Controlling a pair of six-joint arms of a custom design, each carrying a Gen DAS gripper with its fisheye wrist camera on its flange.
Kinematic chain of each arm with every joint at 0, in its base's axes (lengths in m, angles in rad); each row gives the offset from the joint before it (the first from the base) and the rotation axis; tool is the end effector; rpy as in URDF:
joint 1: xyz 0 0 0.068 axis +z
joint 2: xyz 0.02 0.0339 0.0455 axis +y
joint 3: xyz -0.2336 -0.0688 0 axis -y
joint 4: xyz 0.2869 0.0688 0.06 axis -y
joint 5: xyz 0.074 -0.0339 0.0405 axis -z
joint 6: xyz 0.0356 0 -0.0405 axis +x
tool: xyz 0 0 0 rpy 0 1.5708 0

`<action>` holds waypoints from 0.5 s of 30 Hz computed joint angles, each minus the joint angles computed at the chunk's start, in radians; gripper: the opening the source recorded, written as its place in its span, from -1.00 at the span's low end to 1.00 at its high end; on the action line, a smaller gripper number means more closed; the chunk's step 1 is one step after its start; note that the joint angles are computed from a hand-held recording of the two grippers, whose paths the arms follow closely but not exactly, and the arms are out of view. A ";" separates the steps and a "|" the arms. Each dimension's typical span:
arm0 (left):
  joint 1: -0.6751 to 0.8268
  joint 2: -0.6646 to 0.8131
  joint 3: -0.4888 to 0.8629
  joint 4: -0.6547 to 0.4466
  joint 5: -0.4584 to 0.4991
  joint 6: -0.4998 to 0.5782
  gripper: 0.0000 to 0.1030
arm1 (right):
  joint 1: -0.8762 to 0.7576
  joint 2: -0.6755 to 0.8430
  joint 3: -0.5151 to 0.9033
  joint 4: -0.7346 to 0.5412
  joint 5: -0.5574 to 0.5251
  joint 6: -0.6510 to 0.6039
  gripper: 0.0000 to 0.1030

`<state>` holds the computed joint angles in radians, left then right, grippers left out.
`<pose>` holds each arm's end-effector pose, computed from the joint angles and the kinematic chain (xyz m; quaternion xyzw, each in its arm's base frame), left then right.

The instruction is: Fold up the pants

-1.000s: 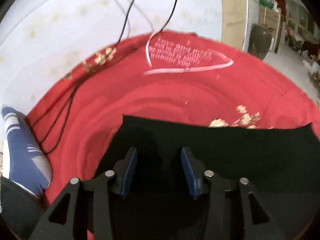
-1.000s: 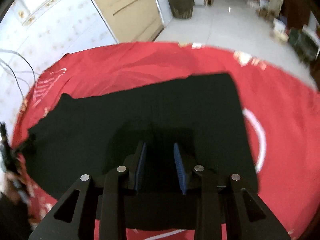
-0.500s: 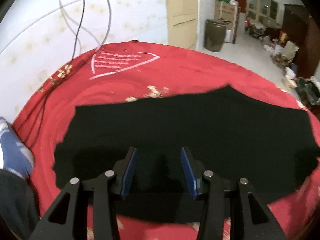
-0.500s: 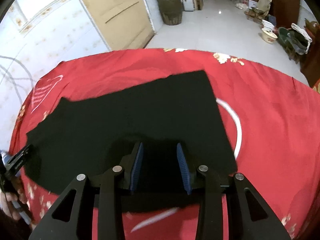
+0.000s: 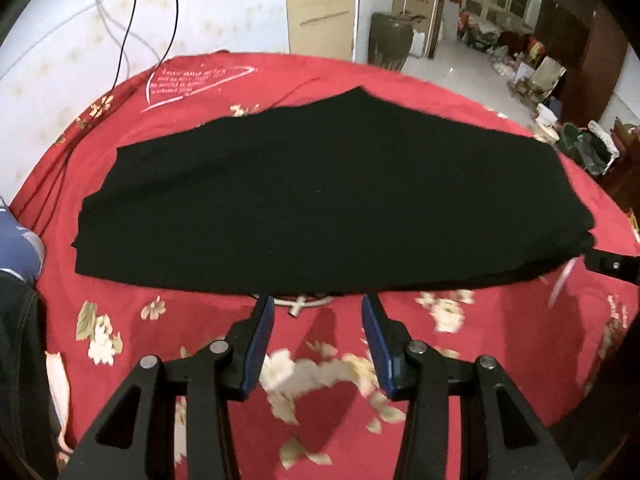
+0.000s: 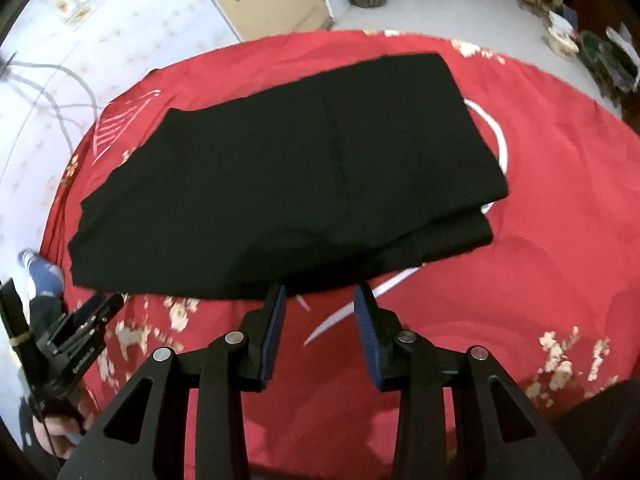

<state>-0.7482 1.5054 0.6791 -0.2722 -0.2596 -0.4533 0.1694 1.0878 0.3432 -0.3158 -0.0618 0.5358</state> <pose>0.2207 -0.1924 0.0797 0.1117 0.9581 -0.0273 0.2625 0.2132 0.0387 0.0745 0.1685 0.9524 0.1152 0.2265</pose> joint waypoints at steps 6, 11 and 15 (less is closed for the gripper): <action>-0.091 -0.149 -0.093 -0.041 -0.029 -0.107 -0.07 | 0.050 -0.224 -0.095 -0.069 0.039 0.005 -0.30; -0.134 -0.226 -0.140 -0.081 -0.060 -0.166 -0.07 | 0.140 -0.402 -0.162 -0.117 0.087 0.032 -0.08; -0.150 -0.285 -0.169 -0.106 -0.081 -0.199 -0.07 | 0.230 -0.473 -0.178 -0.163 0.153 0.070 -0.08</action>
